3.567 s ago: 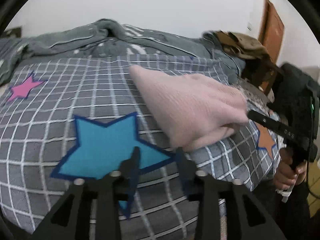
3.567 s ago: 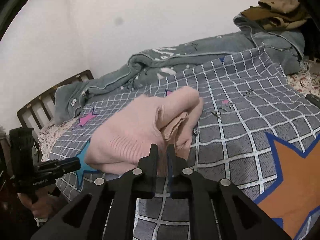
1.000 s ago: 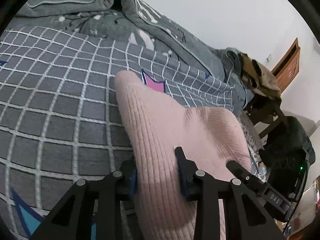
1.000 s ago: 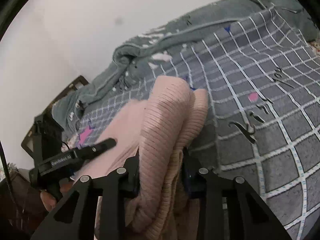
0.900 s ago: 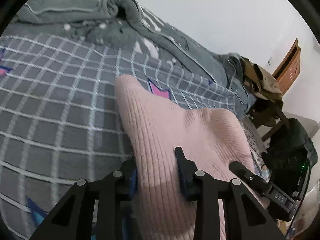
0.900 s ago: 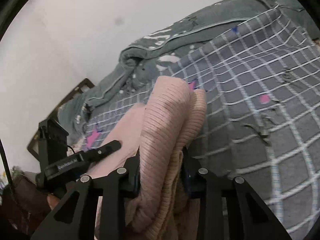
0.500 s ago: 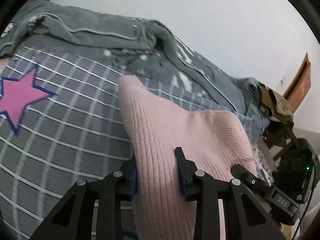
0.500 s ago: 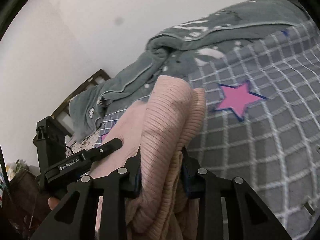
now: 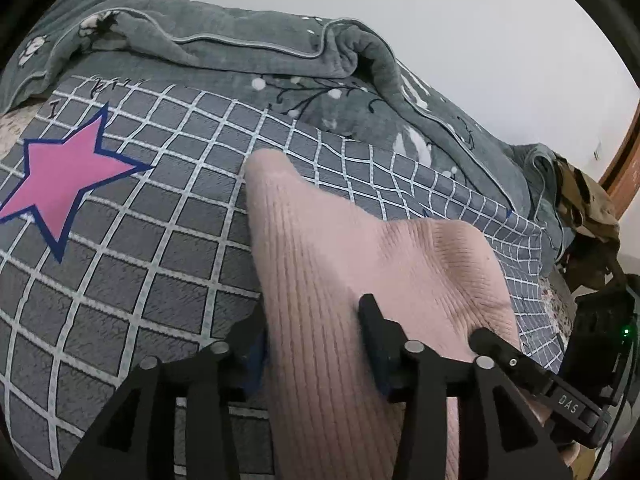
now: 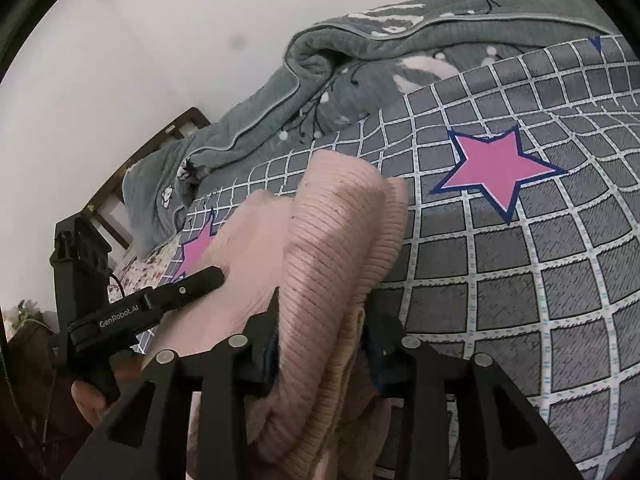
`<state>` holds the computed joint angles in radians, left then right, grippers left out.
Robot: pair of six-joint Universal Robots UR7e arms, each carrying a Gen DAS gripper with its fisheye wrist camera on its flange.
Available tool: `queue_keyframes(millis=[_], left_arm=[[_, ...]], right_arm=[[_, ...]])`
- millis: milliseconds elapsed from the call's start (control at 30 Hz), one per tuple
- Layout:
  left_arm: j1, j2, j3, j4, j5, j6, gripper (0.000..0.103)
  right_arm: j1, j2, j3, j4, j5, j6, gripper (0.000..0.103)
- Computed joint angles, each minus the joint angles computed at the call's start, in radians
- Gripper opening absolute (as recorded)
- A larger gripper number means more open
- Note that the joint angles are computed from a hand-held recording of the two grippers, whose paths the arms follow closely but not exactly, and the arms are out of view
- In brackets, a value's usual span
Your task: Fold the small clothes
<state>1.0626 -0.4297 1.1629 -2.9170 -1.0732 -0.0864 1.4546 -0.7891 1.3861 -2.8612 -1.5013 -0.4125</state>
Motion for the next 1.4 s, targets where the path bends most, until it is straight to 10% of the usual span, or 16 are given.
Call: queue_keyframes(millis=[333, 1200, 1267, 1333, 1400], left_arm=[[-0.002, -0.06, 0.14, -0.144, 0.026, 0.054, 0.074], [0.013, -0.116, 0.254, -0.329, 0.124, 0.108, 0.076], [0.014, -0.12, 0.263, -0.334, 0.125, 0.108, 0.076], [0.016, -0.122, 0.267, -0.337, 0.127, 0.11, 0.076], [0.017, -0.126, 0.273, -0.339, 0.125, 0.11, 0.076]], right_arm=[[0.039, -0.028, 0.096, -0.236, -0.122, -0.194, 0.043], [0.034, -0.033, 0.095, -0.158, -0.088, -0.182, 0.044], [0.033, -0.025, 0.089, -0.158, -0.097, -0.172, 0.04], [0.03, -0.024, 0.104, -0.222, -0.092, -0.178, 0.01], [0.016, -0.044, 0.119, -0.235, -0.032, -0.19, 0.01]])
